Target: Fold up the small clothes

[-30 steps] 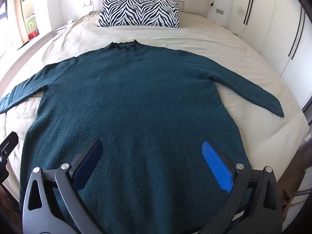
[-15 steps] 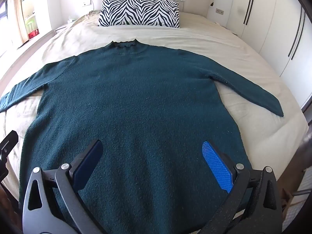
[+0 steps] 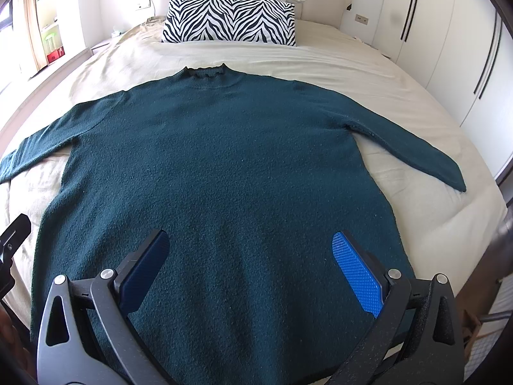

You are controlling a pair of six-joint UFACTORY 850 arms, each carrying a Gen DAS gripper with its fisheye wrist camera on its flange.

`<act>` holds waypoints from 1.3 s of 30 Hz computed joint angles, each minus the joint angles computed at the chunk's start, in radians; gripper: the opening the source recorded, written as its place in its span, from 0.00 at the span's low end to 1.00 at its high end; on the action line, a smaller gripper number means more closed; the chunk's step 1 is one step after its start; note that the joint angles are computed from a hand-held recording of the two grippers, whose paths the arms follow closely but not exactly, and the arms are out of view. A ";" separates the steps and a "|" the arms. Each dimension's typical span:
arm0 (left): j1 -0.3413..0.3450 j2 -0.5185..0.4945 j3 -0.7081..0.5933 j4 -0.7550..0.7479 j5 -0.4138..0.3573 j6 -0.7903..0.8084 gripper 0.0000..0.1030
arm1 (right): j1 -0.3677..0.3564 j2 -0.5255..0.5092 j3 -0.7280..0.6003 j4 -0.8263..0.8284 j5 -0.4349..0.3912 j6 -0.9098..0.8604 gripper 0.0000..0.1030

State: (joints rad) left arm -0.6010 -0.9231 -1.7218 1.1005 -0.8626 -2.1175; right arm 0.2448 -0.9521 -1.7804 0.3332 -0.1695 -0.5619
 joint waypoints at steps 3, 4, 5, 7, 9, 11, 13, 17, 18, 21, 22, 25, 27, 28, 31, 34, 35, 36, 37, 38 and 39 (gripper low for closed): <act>0.000 0.000 0.000 0.001 0.000 0.000 1.00 | 0.000 0.000 0.000 -0.003 0.000 0.003 1.00; 0.000 0.000 0.001 0.000 0.001 0.000 1.00 | 0.000 0.000 0.000 -0.002 0.000 0.002 1.00; 0.000 0.000 0.000 0.000 0.001 0.000 1.00 | 0.000 0.000 -0.001 -0.007 -0.001 0.007 1.00; 0.000 0.000 0.001 0.000 0.002 0.000 1.00 | 0.000 0.000 0.000 -0.002 0.000 0.002 1.00; 0.004 0.007 0.029 0.018 0.016 -0.025 1.00 | 0.000 -0.001 -0.001 -0.002 -0.001 0.002 1.00; 0.004 0.007 0.029 0.018 0.017 -0.024 1.00 | 0.000 0.000 0.001 -0.003 0.000 0.002 1.00; 0.004 0.006 0.028 0.016 0.016 -0.023 1.00 | 0.000 -0.001 0.000 -0.005 -0.001 0.004 1.00; 0.004 0.007 0.029 0.017 0.017 -0.024 1.00 | 0.000 0.000 0.000 -0.006 0.000 0.005 1.00; 0.004 0.007 0.029 0.017 0.017 -0.024 1.00 | 0.000 0.000 0.000 -0.006 0.000 0.005 1.00; 0.004 0.008 0.033 0.018 0.020 -0.027 1.00 | 0.000 -0.001 -0.001 -0.007 -0.002 0.006 1.00; 0.003 -0.001 0.034 0.024 0.024 -0.038 1.00 | 0.000 -0.001 0.000 -0.009 -0.001 0.009 1.00; 0.002 -0.003 0.033 0.024 0.025 -0.041 1.00 | 0.000 0.000 0.000 -0.009 -0.001 0.008 1.00; 0.001 -0.004 0.036 0.027 0.026 -0.046 1.00 | 0.000 0.000 0.000 -0.011 -0.001 0.010 1.00; 0.002 -0.004 0.033 0.024 0.025 -0.041 1.00 | 0.000 -0.001 0.000 -0.010 -0.001 0.010 1.00; 0.003 -0.003 0.033 0.024 0.027 -0.042 1.00 | 0.000 0.000 0.000 -0.016 -0.001 0.015 1.00; 0.003 -0.019 0.016 0.019 0.031 -0.038 1.00 | 0.000 0.000 0.004 -0.007 0.002 0.007 1.00; 0.003 -0.020 0.015 0.021 0.033 -0.040 1.00 | 0.000 0.000 0.003 -0.009 0.002 0.008 1.00; 0.002 -0.021 0.013 0.021 0.034 -0.040 1.00 | 0.000 0.000 0.005 -0.009 0.003 0.008 1.00; 0.002 -0.021 0.013 0.021 0.034 -0.040 1.00 | 0.000 0.000 0.004 -0.011 0.002 0.010 1.00; 0.002 -0.021 0.013 0.020 0.034 -0.040 1.00 | 0.000 0.000 0.002 -0.011 0.002 0.011 1.00; 0.002 -0.022 0.013 0.020 0.035 -0.041 1.00 | 0.000 -0.001 0.001 -0.010 0.001 0.009 1.00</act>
State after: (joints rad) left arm -0.5990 -0.9449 -1.7089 1.1209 -0.8281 -2.1587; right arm 0.2452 -0.9530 -1.7792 0.3230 -0.1690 -0.5525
